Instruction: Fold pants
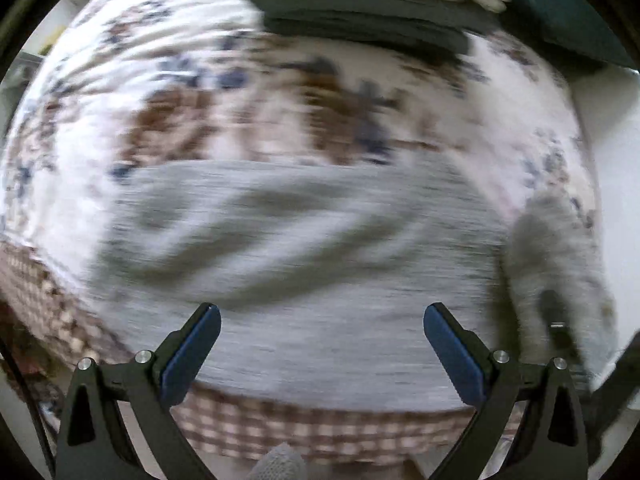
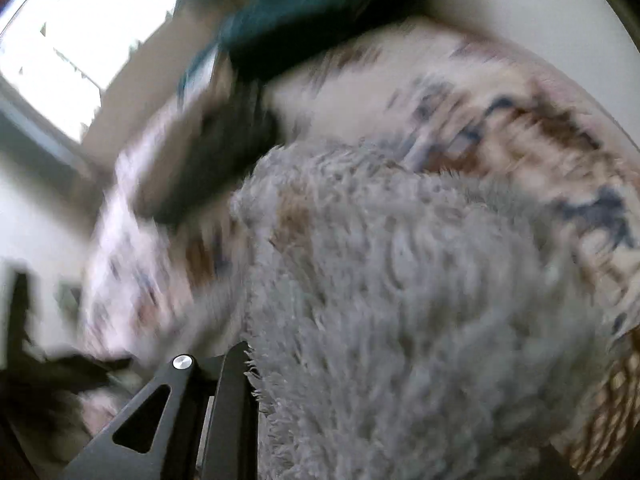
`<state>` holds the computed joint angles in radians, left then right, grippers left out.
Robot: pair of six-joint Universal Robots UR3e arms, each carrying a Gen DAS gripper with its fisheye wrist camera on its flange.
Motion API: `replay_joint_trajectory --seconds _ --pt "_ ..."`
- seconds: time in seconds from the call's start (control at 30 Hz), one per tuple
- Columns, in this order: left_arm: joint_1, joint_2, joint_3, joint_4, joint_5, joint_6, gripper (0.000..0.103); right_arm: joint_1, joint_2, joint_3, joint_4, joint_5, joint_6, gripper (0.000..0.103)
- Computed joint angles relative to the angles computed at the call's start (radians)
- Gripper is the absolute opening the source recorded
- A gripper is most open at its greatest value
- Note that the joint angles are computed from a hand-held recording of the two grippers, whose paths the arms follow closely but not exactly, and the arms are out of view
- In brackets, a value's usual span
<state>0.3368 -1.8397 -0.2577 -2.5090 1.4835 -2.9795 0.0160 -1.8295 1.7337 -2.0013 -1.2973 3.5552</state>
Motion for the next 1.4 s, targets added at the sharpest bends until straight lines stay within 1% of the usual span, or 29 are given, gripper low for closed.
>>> replay_joint_trajectory --seconds 0.03,0.07,0.1,0.13,0.17,0.23,0.27,0.3,0.37,0.43,0.47,0.5,0.53,0.63,0.67,0.7,0.73,0.77,0.8,0.87,0.93,1.03,1.1,1.13,1.17,1.23,1.27,1.33,1.4 --pt "0.046 0.038 -0.064 0.028 0.006 0.041 0.103 0.055 0.024 0.008 0.019 -0.005 0.026 0.022" --pt "0.096 0.061 -0.099 0.038 0.005 0.083 0.103 0.097 0.087 -0.026 0.062 0.011 0.047 0.027" --pt "0.126 0.08 -0.135 0.053 -0.003 0.106 0.103 0.115 0.107 -0.028 0.078 0.037 0.058 0.051" --pt "0.157 0.082 -0.13 0.042 -0.017 0.134 0.103 0.111 0.088 0.012 0.076 0.071 0.05 0.068" --pt "0.176 0.075 -0.112 0.027 -0.03 0.152 0.103 0.124 0.061 0.019 0.08 0.091 0.061 0.088" --pt "0.186 0.063 -0.092 0.011 -0.058 0.17 0.103 0.097 -0.001 -0.003 0.151 0.137 0.031 0.089" --pt "0.177 0.054 -0.08 0.005 -0.075 0.171 0.103 0.063 -0.037 -0.013 0.2 0.172 0.009 0.089" --pt "0.174 0.028 -0.026 -0.03 -0.09 0.175 0.103 0.011 -0.077 -0.031 0.261 0.211 -0.019 0.089" --pt "0.135 -0.016 0.03 -0.067 -0.138 0.156 0.103 -0.11 -0.16 -0.106 0.436 0.252 -0.083 0.089" --pt "0.072 -0.048 0.033 -0.058 -0.171 0.115 0.103 -0.304 -0.239 -0.187 0.677 0.258 -0.236 0.089" --pt "0.041 -0.054 0.006 -0.032 -0.186 0.1 0.103 -0.409 -0.261 -0.233 0.797 0.252 -0.321 0.089" --pt "0.003 -0.051 -0.044 0.021 -0.187 0.075 0.103 -0.504 -0.278 -0.264 0.904 0.257 -0.413 0.089" --pt "-0.042 -0.047 -0.103 0.091 -0.179 0.044 0.103 -0.609 -0.296 -0.287 1.006 0.232 -0.507 0.089" --pt "-0.175 -0.058 -0.278 0.267 -0.151 -0.003 0.103 -0.896 -0.308 -0.296 1.172 0.175 -0.746 0.089" --pt "-0.217 -0.073 -0.326 0.311 -0.134 -0.005 0.098 -0.952 -0.307 -0.278 1.172 0.154 -0.781 0.089" --pt "-0.239 -0.074 -0.386 0.353 -0.134 -0.006 0.075 -0.965 -0.29 -0.252 1.131 0.133 -0.772 0.089" --pt "-0.251 -0.071 -0.434 0.379 -0.142 -0.004 0.052 -0.937 -0.261 -0.226 1.07 0.136 -0.737 0.089" --pt "-0.243 -0.055 -0.479 0.384 -0.178 0.005 0.022 -0.939 -0.251 -0.201 1.043 0.12 -0.732 0.089" --pt "-0.232 -0.033 -0.502 0.385 -0.203 0.008 0.018 -0.928 -0.239 -0.179 1.007 0.109 -0.714 0.089" --pt "-0.211 0.044 -0.533 0.414 -0.201 0.013 0.013 -0.96 -0.248 -0.141 1.009 0.1 -0.744 0.089" --pt "-0.161 0.066 -0.467 0.328 -0.223 0.017 0.013 -0.951 -0.26 -0.101 0.99 0.102 -0.74 0.089" --pt "-0.057 0.054 -0.311 0.133 -0.261 0.024 0.013 -0.923 -0.268 -0.054 0.968 0.118 -0.715 0.089" --pt "-0.014 0.061 -0.302 0.079 -0.259 0.034 0.013 -0.91 -0.266 -0.04 0.968 0.122 -0.704 0.089" --pt "0.005 0.068 -0.318 0.063 -0.247 0.039 0.013 -0.898 -0.261 -0.038 0.968 0.123 -0.691 0.089" --pt "0.006 0.089 -0.368 0.085 -0.229 0.037 0.013 -0.888 -0.256 -0.041 0.969 0.123 -0.681 0.089" --pt "0.008 0.12 -0.48 0.128 -0.19 0.037 0.017 -0.87 -0.242 -0.06 0.974 0.126 -0.67 0.089" --pt "0.018 0.114 -0.5 0.113 -0.182 0.033 0.019 -0.859 -0.231 -0.08 0.977 0.127 -0.669 0.089" --pt "0.044 0.104 -0.502 0.08 -0.183 0.013 0.023 -0.825 -0.193 -0.126 0.958 0.127 -0.658 0.089" --pt "0.046 0.099 -0.457 0.073 -0.174 0.015 0.027 -0.784 -0.136 -0.18 0.928 0.134 -0.64 0.089"
